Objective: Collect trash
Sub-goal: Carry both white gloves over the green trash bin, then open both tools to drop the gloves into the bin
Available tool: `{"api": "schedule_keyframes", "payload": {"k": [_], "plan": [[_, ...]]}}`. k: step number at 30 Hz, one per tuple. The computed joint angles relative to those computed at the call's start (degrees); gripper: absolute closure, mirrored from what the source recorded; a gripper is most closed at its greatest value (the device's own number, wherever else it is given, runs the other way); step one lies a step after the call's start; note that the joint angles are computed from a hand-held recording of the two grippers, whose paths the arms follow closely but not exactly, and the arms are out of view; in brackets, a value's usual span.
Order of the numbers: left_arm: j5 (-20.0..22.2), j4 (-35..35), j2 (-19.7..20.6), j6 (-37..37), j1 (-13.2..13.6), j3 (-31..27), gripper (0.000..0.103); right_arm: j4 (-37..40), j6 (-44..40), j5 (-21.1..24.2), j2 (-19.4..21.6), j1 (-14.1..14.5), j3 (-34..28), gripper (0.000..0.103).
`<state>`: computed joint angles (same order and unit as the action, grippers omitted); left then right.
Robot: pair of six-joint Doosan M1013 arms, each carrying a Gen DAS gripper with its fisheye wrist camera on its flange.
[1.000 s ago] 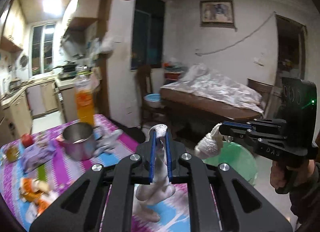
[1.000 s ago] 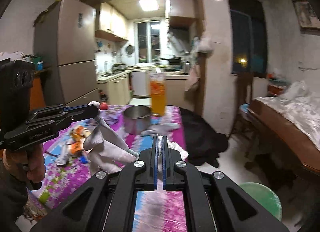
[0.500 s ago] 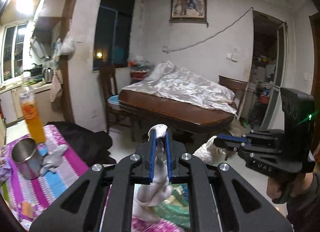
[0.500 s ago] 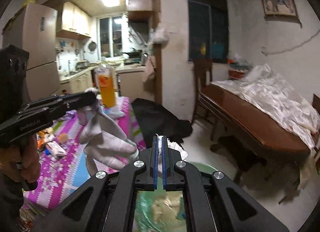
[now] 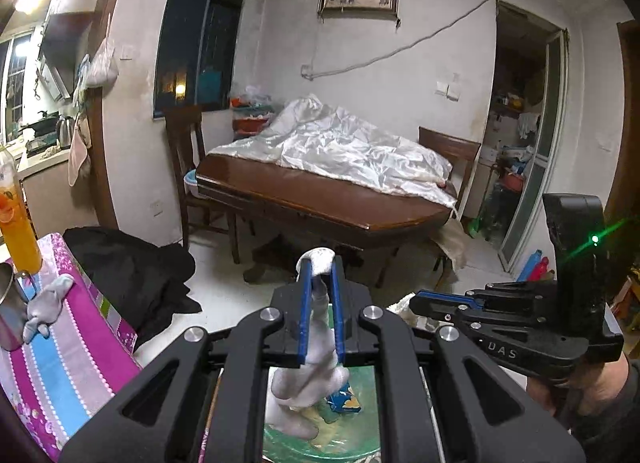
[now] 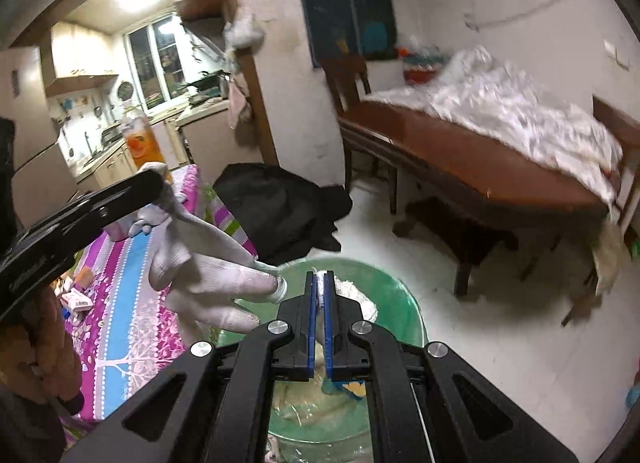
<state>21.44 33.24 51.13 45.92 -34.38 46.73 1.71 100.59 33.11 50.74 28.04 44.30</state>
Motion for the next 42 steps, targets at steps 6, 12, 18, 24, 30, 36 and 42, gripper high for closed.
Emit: {"api": "schedule_keyframes", "payload": {"k": [6,12,18,24,30,36,42], "plan": [[3.2,-5.6,2.8,5.0,-0.3,-4.1,0.095,1.9,1.8,3.4,2.8,-0.5,-3.0,0.099],[5.1,-7.7,4.5,7.1,-0.3,-6.4,0.095,3.4,1.8,4.7,4.2,-1.0,-4.2,0.099],[6.7,-9.8,5.7,8.6,0.0,-8.1,0.095,4.7,1.2,6.0,5.3,-1.1,-5.7,0.099],[8.2,-11.7,6.9,9.8,0.3,-9.7,0.095,5.0,1.0,7.3,6.6,-1.1,-7.7,0.099],[10.9,-12.6,8.2,10.2,0.3,-12.2,0.084,4.8,1.5,6.5,6.6,-1.1,-7.3,0.09],[12.3,-9.4,8.3,5.4,0.4,-12.2,0.051,4.4,2.6,3.6,5.4,-1.4,-5.0,0.066],[12.6,-9.0,8.2,4.9,0.3,-11.9,0.051,4.6,2.2,3.5,5.2,-1.3,-4.7,0.066]]}}
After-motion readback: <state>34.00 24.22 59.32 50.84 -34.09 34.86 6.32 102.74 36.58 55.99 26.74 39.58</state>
